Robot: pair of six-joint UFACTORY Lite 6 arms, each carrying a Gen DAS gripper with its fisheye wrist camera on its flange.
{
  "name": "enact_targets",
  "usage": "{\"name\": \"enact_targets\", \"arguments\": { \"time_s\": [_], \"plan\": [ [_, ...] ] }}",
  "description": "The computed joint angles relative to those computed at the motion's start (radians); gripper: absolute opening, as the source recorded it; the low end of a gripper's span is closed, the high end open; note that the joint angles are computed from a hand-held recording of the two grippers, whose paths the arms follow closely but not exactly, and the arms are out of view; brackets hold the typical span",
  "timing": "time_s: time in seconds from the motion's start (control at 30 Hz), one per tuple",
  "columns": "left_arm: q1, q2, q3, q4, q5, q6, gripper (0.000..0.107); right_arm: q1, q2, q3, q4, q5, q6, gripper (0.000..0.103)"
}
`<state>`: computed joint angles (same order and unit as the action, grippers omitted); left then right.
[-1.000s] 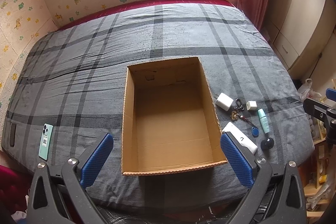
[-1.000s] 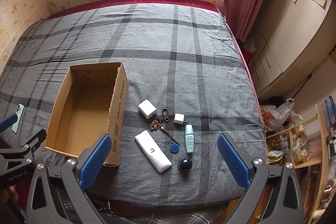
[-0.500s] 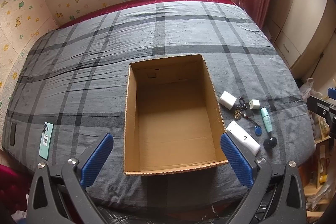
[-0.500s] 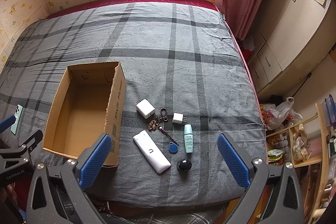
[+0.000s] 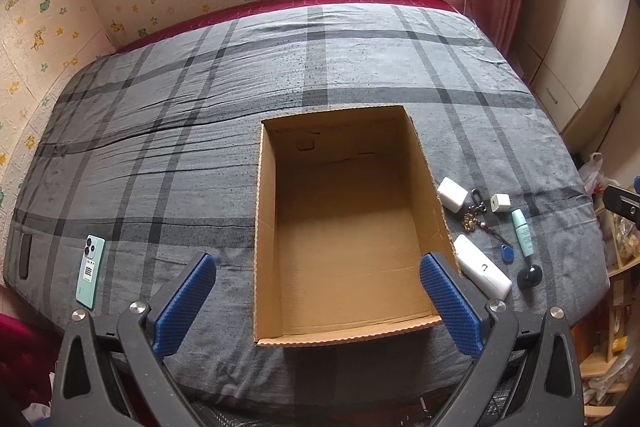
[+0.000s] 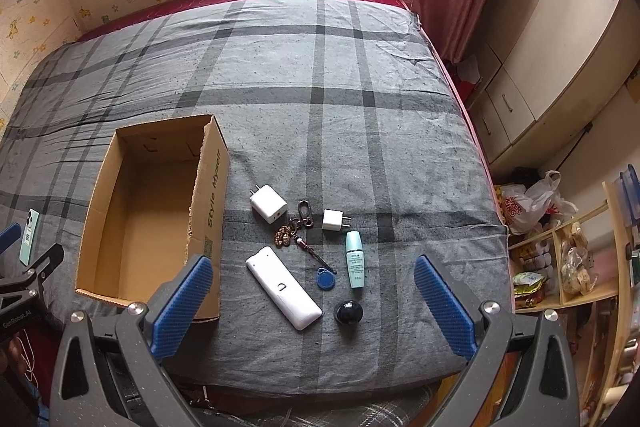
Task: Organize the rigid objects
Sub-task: 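Move the left gripper to the box wall and clamp its edge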
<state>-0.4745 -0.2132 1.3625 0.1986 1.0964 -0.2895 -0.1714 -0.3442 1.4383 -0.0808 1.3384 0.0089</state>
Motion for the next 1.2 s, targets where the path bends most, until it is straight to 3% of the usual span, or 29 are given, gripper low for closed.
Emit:
{"name": "enact_targets", "arguments": {
  "time_s": [0.6, 1.2],
  "plan": [
    [0.262, -0.024, -0.359, 0.039, -0.380, 0.200, 0.103, -0.109, -0.075, -0.279, -0.030, -0.242, -0.034, 0.102],
    [0.415, 0.052, -0.552, -0.243, -0.639, 0.513, 0.103, -0.135, -0.181, -0.659, -0.063, -0.506, 0.004, 0.102]
  ]
}}
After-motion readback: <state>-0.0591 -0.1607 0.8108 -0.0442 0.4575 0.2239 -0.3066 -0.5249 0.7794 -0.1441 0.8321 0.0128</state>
